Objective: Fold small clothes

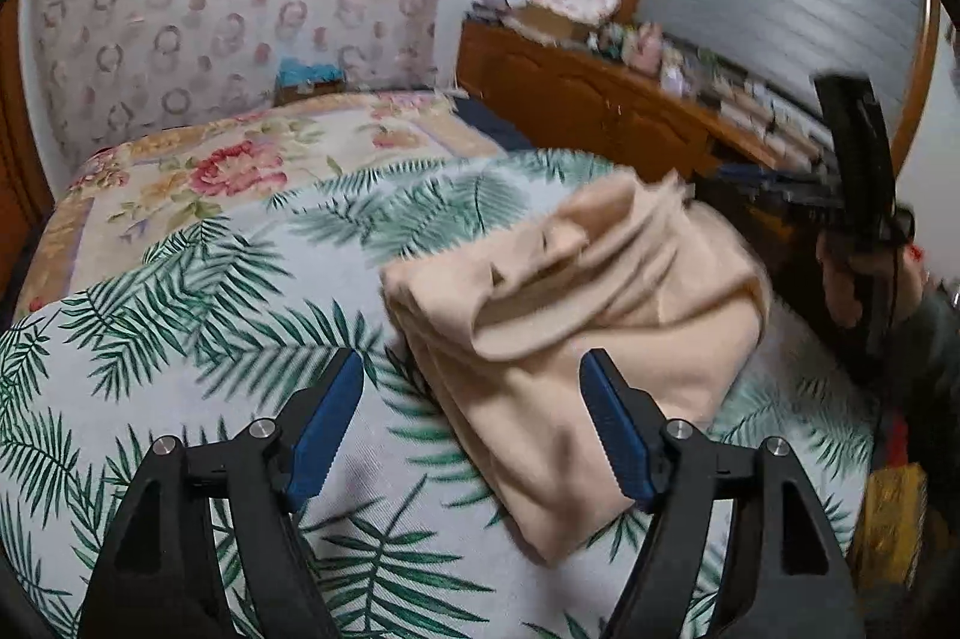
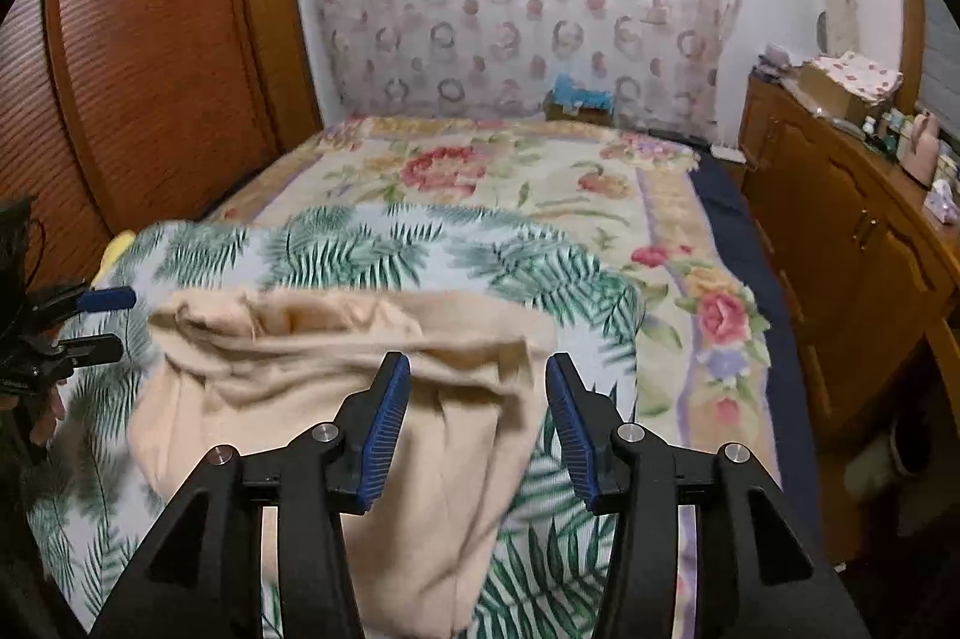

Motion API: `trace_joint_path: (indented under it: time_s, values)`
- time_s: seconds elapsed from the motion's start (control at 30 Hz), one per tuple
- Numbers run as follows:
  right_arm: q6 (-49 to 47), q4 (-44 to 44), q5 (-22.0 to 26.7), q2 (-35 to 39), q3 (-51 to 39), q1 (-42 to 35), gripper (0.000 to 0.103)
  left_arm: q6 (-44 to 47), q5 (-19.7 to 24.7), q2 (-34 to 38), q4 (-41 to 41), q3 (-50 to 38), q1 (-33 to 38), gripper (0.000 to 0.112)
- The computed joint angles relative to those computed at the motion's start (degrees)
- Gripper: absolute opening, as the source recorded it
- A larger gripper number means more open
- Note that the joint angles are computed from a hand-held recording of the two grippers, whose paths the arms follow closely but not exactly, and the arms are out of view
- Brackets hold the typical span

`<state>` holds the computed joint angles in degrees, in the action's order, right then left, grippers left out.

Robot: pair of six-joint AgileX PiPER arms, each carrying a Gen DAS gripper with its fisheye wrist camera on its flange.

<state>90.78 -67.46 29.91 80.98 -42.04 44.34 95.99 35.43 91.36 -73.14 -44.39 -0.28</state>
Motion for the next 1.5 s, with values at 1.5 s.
trace_joint_path:
  time_s: [1.5]
  values:
    - [-16.0,25.3,-2.8,-8.0,5.0,2.2,0.035,-3.0,-11.2,-2.2,2.4,6.7,-8.7,0.075]
